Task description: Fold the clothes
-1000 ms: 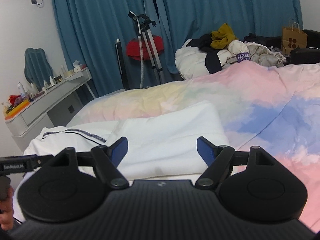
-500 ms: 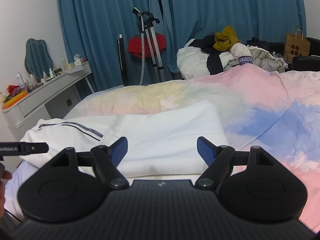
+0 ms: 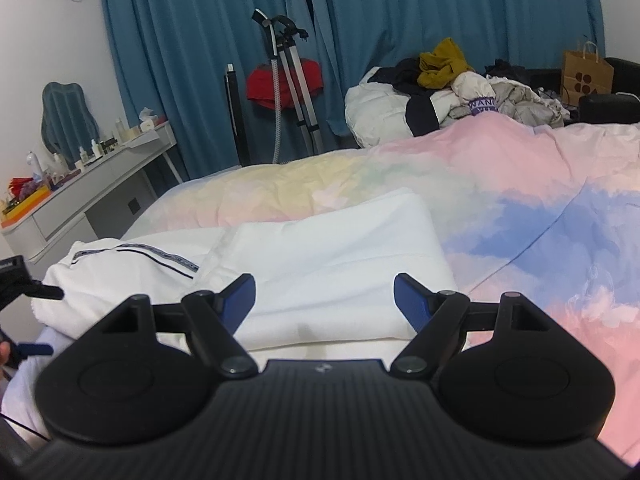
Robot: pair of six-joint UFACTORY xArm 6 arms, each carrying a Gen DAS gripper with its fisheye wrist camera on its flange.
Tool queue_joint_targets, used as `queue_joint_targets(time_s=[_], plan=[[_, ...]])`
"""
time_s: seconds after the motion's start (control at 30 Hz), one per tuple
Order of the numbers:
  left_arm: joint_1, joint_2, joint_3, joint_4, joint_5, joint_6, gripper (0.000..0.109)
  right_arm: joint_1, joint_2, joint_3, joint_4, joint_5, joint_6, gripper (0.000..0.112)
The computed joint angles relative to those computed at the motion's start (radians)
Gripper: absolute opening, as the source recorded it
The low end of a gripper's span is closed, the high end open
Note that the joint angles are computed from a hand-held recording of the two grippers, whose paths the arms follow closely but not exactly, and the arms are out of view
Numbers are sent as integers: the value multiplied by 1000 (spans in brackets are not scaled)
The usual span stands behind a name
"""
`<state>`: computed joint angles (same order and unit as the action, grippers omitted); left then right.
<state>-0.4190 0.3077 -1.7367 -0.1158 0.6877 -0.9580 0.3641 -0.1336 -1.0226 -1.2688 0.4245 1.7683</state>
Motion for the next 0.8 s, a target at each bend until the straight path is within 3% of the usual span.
queue_joint_targets(time_s=[0.13,0.3,0.37,0.5,0.53,0.67,0.8], plan=[[31,37,4,-89,-60,-42,96,2,14,-2,22,7,-13,78],[65,180,-174,-78,25,-138,80,-1,40,-10,52,5,-44,78],[75,220,-234,-24,48,-162,75,-3,57,-16,43,1,-43,78],[93,264,-306,61,68,-203,68,-22,115,-42,-156,-35,110,78],[94,274,-321,83,65,-202,64,-25,138,-56,-169,-32,105,78],[78,307,-386,180,67,-204,26,-59,224,-100,-133,-70,57,78],[11,364,-542,463,123,-187,17,-76,246,-99,-150,-104,62,79]])
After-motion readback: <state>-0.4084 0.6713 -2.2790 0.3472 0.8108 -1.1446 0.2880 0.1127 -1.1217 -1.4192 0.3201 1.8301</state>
